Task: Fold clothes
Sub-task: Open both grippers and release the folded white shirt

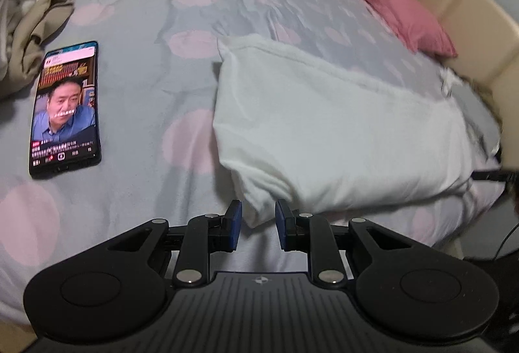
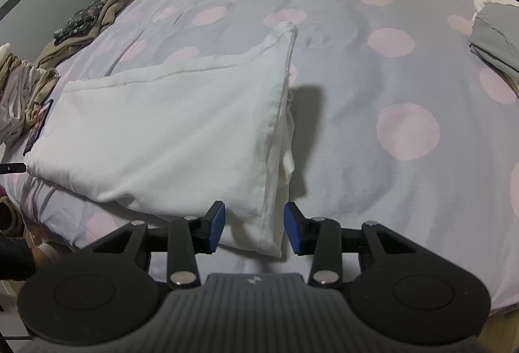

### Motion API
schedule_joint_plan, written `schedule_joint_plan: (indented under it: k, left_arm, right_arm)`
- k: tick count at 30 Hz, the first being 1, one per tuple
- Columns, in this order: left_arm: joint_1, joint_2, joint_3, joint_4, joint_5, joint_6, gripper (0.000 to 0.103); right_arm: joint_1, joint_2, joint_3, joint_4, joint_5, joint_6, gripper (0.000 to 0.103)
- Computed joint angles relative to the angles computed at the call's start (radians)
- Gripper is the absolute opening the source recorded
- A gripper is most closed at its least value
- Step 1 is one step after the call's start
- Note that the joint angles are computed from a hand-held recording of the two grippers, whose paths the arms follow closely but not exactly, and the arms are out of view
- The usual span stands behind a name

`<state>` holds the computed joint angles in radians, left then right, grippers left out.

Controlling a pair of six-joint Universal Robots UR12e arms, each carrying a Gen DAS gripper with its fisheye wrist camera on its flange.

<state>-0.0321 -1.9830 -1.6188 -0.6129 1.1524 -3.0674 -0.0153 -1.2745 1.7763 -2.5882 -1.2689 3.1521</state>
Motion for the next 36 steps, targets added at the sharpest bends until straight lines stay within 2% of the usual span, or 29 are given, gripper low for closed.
schedule_joint_plan:
  k: [2,3,4,5,6,10,13,14,16,19,20,22,24,26,27,28,29,30,31,34,36]
  left_arm:
    - [0.001,-0.009,0.006,-0.017,-0.014,0.010,0.019]
    - [0.005,-0.015,0.012,-0.038,-0.040,0.026,0.019]
    - [0.007,-0.020,0.021,-0.065,-0.056,0.055,0.006]
    - [0.004,-0.022,0.027,-0.081,-0.042,0.085,0.002]
    - [0.002,-0.022,0.031,-0.087,-0.027,0.113,0.002]
    - [0.017,-0.009,0.038,-0.101,-0.047,0.158,0.001]
    - [0.025,0.005,0.041,-0.116,-0.047,0.222,0.001]
    - [0.025,0.003,0.050,-0.156,-0.041,0.234,0.001]
    - [0.022,-0.002,0.070,-0.234,-0.026,0.258,0.001]
    - [-0.010,-0.014,0.078,-0.281,0.118,0.285,0.000]
    - [-0.010,-0.016,0.074,-0.282,0.123,0.286,0.000]
    - [-0.002,-0.013,0.065,-0.258,0.099,0.254,0.000]
    - [-0.002,0.001,0.042,-0.172,0.113,0.230,0.000]
    - [-0.005,0.013,0.033,-0.133,0.131,0.214,0.000]
    - [-0.006,0.015,0.032,-0.137,0.118,0.224,0.002]
    - [-0.007,0.017,0.032,-0.140,0.104,0.233,0.010]
    - [-0.008,0.019,0.031,-0.144,0.090,0.243,0.020]
    - [-0.009,0.021,0.031,-0.148,0.076,0.253,0.025]
    - [-0.010,0.023,0.030,-0.152,0.063,0.262,0.028]
    - [-0.013,0.008,0.040,-0.161,0.047,0.230,0.028]
    - [-0.010,-0.004,0.045,-0.155,0.028,0.198,0.028]
  right_arm:
    - [0.002,0.006,-0.005,0.023,0.005,-0.011,0.043]
    - [0.002,0.009,-0.008,0.038,0.014,-0.018,0.038]
    - [0.002,0.011,-0.010,0.047,0.021,-0.023,0.031]
    - [0.001,0.012,-0.010,0.054,0.024,-0.025,0.009]
    - [0.000,0.012,-0.012,0.061,0.026,-0.026,0.006]
    - [-0.022,0.006,-0.014,0.082,0.083,-0.003,0.004]
    - [-0.045,-0.007,-0.018,0.095,0.132,0.001,0.004]
    - [-0.051,-0.012,-0.019,0.099,0.145,0.008,0.004]
    - [-0.058,-0.015,-0.024,0.125,0.161,0.009,0.004]
    - [-0.051,-0.008,-0.038,0.189,0.134,0.000,0.004]
    - [-0.044,-0.003,-0.042,0.207,0.115,-0.004,0.004]
    - [-0.031,0.006,-0.047,0.223,0.089,-0.012,0.004]
    - [-0.024,0.008,-0.047,0.212,0.073,-0.023,0.005]
    - [-0.020,0.010,-0.045,0.202,0.066,-0.032,0.008]
    - [-0.021,0.009,-0.043,0.199,0.073,-0.034,0.013]
    - [-0.022,0.009,-0.042,0.196,0.079,-0.035,0.016]
    - [-0.024,0.008,-0.040,0.193,0.085,-0.037,0.026]
    - [-0.025,0.008,-0.037,0.183,0.092,-0.033,0.036]
    - [-0.026,0.008,-0.032,0.168,0.099,-0.026,0.036]
    - [-0.029,0.009,-0.023,0.127,0.120,0.001,0.037]
    - [-0.029,0.010,-0.020,0.105,0.127,0.015,0.040]
